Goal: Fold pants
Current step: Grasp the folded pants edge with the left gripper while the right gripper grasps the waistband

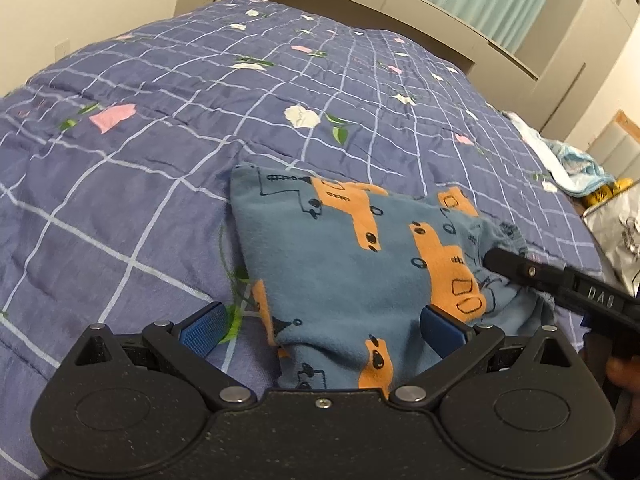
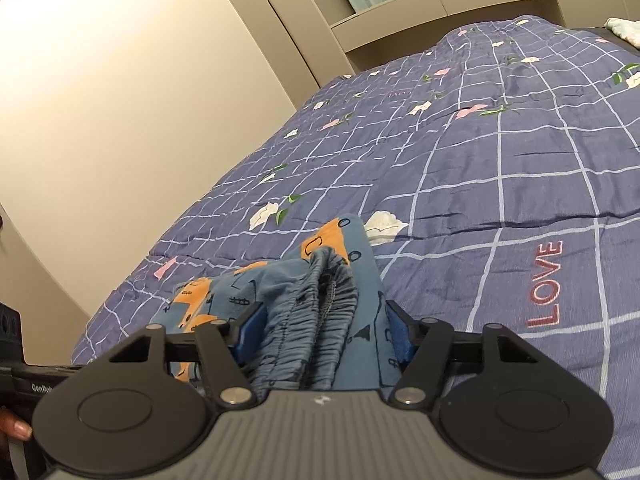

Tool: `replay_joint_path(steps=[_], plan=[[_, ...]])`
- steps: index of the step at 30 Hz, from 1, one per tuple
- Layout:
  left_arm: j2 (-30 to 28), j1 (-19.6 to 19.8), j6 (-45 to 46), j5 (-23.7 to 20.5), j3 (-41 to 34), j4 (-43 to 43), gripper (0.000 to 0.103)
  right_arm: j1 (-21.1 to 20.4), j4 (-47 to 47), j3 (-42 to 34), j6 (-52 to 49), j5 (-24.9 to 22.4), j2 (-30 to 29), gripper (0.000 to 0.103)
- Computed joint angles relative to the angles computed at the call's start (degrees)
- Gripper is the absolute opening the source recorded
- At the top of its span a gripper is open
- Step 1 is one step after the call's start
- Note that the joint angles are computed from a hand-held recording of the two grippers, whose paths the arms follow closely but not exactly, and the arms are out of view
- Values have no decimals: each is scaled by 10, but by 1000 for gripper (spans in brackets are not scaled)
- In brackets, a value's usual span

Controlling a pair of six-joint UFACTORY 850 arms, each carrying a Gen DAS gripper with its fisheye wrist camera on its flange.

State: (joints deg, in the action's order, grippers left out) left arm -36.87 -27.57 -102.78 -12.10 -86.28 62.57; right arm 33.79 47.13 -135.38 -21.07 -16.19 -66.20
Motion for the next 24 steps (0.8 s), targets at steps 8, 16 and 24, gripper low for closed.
replay_joint_path(steps=[8,16,24], plan=[[7,7,-35,11,5,-16,102,3,-1,12,-3,10,8,60],[11,7,-79,11,11,15,89,3,39,28,-39,21,14,60],[18,9,-112,19,20,30,55,4,83,44,-82,33,22,60]])
